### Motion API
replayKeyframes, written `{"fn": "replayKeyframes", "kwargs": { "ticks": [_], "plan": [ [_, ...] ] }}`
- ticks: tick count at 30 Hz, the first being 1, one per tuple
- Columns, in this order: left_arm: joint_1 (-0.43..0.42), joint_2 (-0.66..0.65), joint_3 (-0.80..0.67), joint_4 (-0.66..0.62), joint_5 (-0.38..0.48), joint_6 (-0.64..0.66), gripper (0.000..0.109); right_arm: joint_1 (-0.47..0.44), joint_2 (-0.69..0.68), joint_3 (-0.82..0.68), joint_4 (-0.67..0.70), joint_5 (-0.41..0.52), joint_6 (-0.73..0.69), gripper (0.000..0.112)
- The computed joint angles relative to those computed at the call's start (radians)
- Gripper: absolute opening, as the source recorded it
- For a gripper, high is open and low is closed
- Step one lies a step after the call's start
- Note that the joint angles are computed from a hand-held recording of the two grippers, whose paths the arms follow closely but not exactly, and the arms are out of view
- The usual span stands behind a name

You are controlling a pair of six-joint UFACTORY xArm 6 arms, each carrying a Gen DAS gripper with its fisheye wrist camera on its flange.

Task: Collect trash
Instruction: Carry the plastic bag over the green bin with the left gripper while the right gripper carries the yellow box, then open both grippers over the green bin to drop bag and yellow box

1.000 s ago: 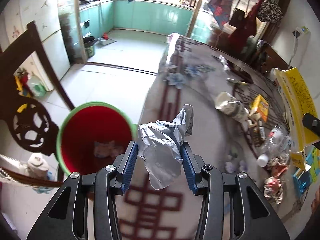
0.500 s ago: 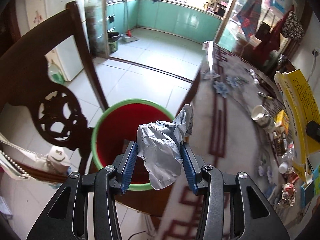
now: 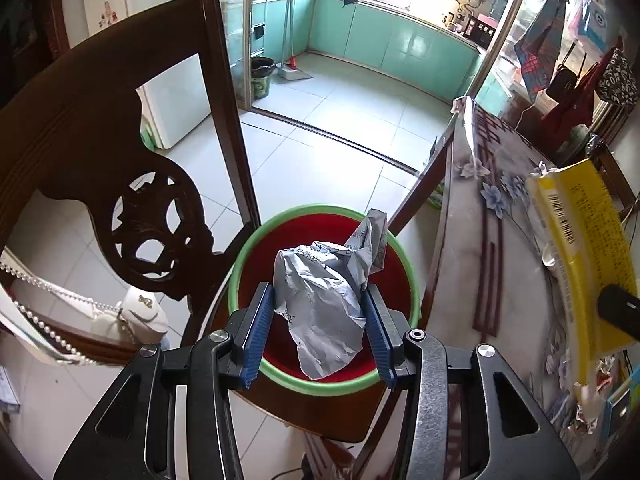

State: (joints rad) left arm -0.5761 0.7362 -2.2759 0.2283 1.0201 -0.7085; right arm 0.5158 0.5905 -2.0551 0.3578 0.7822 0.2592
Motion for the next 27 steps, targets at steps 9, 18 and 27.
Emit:
{"fn": "replayKeyframes", "kwargs": {
  "ticks": [9, 18, 27],
  "plan": [
    [0.006, 0.055, -0.083, -0.018, 0.044, 0.015, 0.044, -0.003, 0.140, -0.197, -0.013, 0.084, 0.011, 0.037],
    [0.003, 0.114, -0.185, -0.016, 0.083, 0.026, 0.044, -0.012, 0.179, -0.245, -0.017, 0.082, 0.002, 0.037],
    [-0.004, 0.069, -0.113, 0.008, -0.002, -0.032, 0.080, -0.012, 0.094, -0.087, -0.036, -0.059, 0.051, 0.051]
  ]
}}
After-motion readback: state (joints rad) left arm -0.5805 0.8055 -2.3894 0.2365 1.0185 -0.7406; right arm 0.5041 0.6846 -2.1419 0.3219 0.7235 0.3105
